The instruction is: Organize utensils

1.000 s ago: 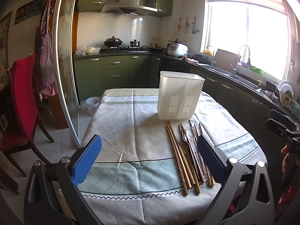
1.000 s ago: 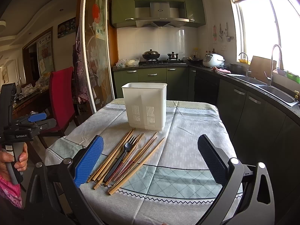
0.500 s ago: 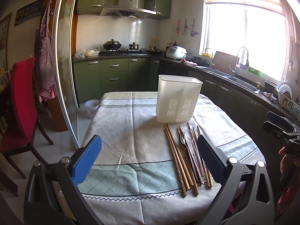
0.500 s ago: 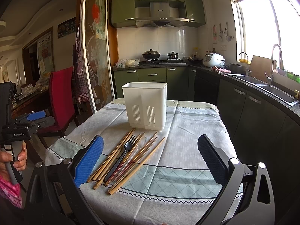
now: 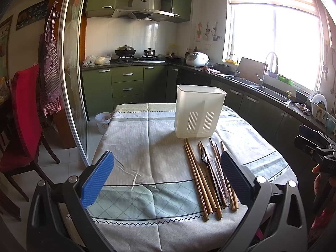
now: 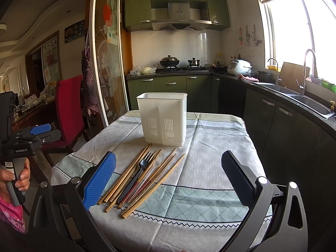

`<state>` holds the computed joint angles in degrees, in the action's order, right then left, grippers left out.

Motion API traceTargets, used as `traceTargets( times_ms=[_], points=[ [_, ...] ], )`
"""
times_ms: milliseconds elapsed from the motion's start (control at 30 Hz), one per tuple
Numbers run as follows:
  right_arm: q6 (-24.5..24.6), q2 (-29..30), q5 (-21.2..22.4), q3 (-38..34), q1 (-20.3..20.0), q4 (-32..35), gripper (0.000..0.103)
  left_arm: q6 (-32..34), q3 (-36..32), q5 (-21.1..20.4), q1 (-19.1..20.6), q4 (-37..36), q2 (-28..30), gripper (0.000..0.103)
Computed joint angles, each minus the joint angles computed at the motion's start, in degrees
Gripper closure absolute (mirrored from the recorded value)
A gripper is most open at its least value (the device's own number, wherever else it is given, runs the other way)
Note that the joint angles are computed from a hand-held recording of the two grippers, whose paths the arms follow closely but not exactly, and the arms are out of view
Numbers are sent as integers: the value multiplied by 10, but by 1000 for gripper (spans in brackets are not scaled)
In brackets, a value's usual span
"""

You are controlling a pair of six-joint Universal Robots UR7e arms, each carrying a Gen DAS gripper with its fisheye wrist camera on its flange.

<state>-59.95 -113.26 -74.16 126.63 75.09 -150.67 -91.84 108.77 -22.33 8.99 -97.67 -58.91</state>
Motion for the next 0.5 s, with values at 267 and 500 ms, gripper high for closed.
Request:
traceTargets(
  times_ms=[267,500],
  points=[
    [5,-5,-5,-8,6,11,4,2,0,-1,0,-2,0,6],
    [5,-6,-5,-8,5,12,4,9,0,-3,1,-9,1,6]
  ],
)
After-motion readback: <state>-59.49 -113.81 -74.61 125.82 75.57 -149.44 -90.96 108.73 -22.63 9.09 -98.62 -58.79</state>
